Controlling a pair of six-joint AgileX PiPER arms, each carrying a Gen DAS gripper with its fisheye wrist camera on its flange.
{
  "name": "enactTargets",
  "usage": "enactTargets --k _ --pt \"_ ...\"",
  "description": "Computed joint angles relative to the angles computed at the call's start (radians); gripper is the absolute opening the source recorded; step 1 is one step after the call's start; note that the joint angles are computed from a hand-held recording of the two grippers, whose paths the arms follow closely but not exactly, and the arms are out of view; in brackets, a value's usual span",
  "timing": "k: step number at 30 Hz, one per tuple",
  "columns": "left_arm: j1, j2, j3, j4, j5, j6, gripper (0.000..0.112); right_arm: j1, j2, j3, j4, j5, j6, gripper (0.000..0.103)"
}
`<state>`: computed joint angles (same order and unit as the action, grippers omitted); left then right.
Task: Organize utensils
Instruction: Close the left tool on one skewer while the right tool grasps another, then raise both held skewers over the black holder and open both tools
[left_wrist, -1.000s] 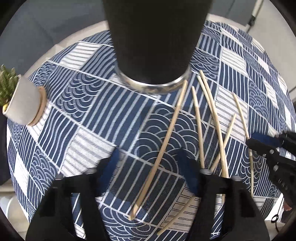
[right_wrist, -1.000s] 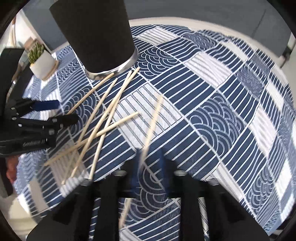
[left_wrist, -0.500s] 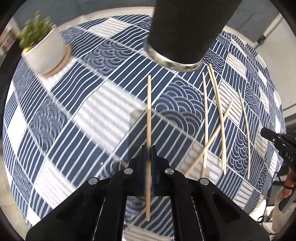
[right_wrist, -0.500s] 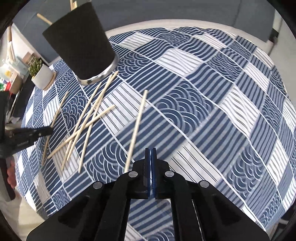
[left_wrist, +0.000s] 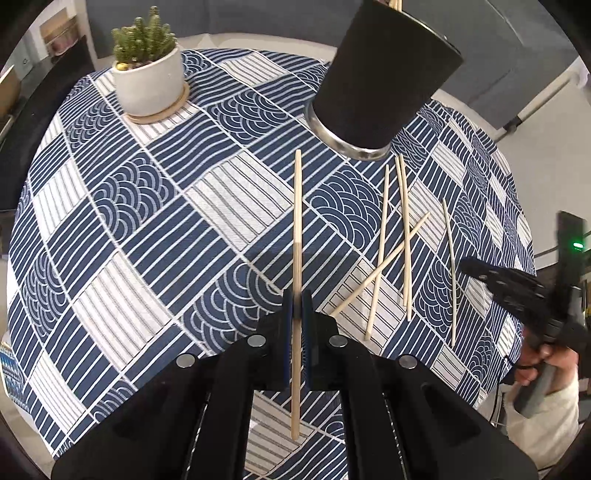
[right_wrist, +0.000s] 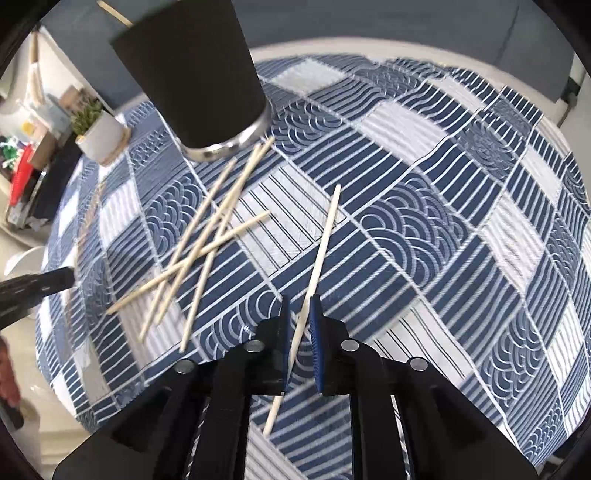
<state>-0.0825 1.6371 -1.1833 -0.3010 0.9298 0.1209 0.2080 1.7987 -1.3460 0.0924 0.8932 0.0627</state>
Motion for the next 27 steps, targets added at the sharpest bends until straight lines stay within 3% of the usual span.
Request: enactTargets --k 8,10,11,15,19,27 --pt "0.008 0.005 -0.044 0.012 0.015 -0.034 0.005 0.038 0.062 -0.054 -0.088 0.022 0.087 0.020" --pt "0.034 0.022 -0.068 -0.030 0.023 0.009 0.005 0.036 0.065 -0.056 -0.109 0.024 0.156 0.005" --pt "0.043 0.036 -0.088 -0.050 0.028 0.028 0.005 0.028 0.072 -0.065 -0.105 0.026 0.172 0.005" --pt "0.055 0.086 -0.202 -0.072 0.078 0.077 0.005 -0.038 0.085 -0.095 0.012 0.073 0.144 0.004" --pt "0.075 0.132 -0.325 -0.117 0.131 0.122 0.005 -0.092 0.033 -0.074 0.111 0.058 0.105 0.005" --pt "0.104 0.145 -0.459 -0.164 0.116 0.131 0.005 -0.075 -0.038 -0.181 0.163 -0.018 -0.009 0.005"
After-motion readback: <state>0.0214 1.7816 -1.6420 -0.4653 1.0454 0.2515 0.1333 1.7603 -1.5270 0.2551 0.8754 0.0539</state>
